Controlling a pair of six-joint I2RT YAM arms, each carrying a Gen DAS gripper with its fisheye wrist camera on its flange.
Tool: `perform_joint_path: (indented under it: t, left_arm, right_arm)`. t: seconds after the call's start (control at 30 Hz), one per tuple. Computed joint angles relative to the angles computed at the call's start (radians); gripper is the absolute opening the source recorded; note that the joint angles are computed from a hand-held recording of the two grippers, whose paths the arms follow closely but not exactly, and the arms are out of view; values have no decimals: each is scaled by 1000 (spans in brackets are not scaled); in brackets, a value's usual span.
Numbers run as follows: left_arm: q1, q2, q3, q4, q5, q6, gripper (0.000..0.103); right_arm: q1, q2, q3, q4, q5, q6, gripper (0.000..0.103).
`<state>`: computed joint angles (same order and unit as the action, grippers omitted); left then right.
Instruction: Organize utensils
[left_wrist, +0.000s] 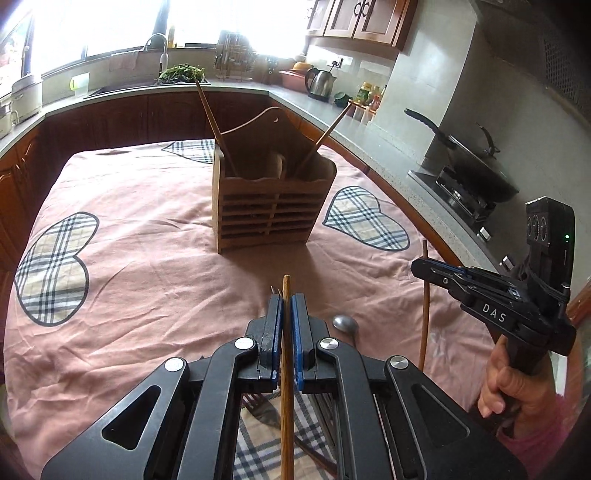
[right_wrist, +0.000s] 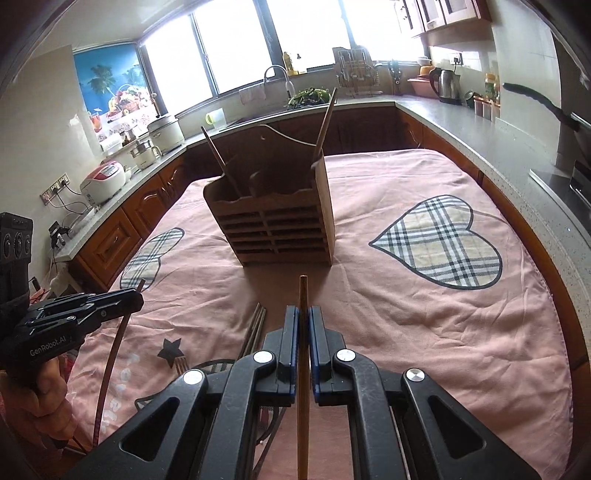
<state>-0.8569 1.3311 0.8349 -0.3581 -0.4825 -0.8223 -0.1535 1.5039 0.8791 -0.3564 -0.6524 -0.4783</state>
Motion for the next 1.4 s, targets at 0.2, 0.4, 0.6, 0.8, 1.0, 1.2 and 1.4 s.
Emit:
perform_joint_path:
  t: [0.2, 0.4, 0.6, 0.8, 1.0, 1.2, 1.4]
  left_arm:
    - [-35, -50, -23, 13, -41, -30, 4]
    - [-33, -39, -22, 30, -56, -18, 4]
    - [45, 118, -25, 61, 90, -2, 4]
    - [111, 277, -44, 113, 158, 8, 4]
    - [203, 353, -2, 145, 192, 64, 4]
    - [229, 447, 93, 44, 229, 124, 6]
    - [240, 518, 230, -120, 245, 254, 8]
  right_arm:
    - [4, -64, -27, -5, -26, -10, 5]
    - [-2, -79, -33, -9, -38, -10, 5]
    - [-8, -66, -29, -19, -42, -13, 5]
    - [-13, -36, -24, -12, -42, -12, 5]
    - [-3, 5, -4, -7, -37, -3, 5]
    - [-1, 38, 16, -9, -34, -4, 5]
    - [-18, 102, 64, -28, -40, -4, 5]
